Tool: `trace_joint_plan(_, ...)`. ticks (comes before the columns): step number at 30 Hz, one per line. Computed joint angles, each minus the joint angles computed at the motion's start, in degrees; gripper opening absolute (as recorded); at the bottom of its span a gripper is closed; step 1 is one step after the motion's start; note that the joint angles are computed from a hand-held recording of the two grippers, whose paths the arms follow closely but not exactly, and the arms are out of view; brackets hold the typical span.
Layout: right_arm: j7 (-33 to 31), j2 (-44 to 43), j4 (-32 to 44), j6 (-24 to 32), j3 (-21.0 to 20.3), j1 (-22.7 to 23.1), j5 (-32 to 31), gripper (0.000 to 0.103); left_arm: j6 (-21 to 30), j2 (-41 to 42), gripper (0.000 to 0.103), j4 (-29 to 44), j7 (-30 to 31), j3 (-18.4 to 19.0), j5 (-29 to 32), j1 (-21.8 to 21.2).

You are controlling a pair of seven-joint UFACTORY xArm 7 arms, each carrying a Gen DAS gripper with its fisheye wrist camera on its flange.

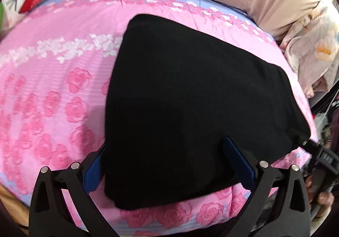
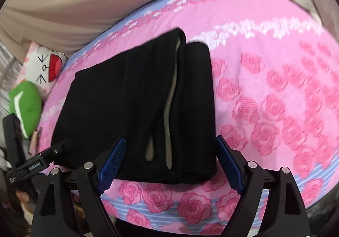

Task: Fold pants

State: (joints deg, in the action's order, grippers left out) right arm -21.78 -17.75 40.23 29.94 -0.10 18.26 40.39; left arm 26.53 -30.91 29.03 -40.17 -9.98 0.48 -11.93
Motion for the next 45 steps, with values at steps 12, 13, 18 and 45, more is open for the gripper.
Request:
trace_joint_plan(12, -11.42, 0.28, 0.45, -0.71, -1.50, 2.37, 14.38, 0.042, -9.07, -0.13, 0.037, -2.34, 1.42, 4.02, -5.47, -1.62)
trace_joint_plan(13, -11.67, -0.52, 0.28, -0.70, -1.17, 2.18, 14.42, 0.040, -8.68, -1.46, 0.034, -2.72, 2.42, 5.13, -6.53, -2.63)
trace_joint_plan(18, -12.03, -6.12, -1.58, 2.93, -1.72, 2.26, 14.83, 0.039, -1.70, -8.41, 0.031, -2.91, 2.96, 3.32, -6.78, -2.57)
trace_joint_plan(45, -13.09, -12.26, -7.32, -0.16, -0.08, 5.21, 18.57, 0.040, 4.72, -14.44, 0.032, -2.71, -2.04, -1.53, -2.19, -2.11)
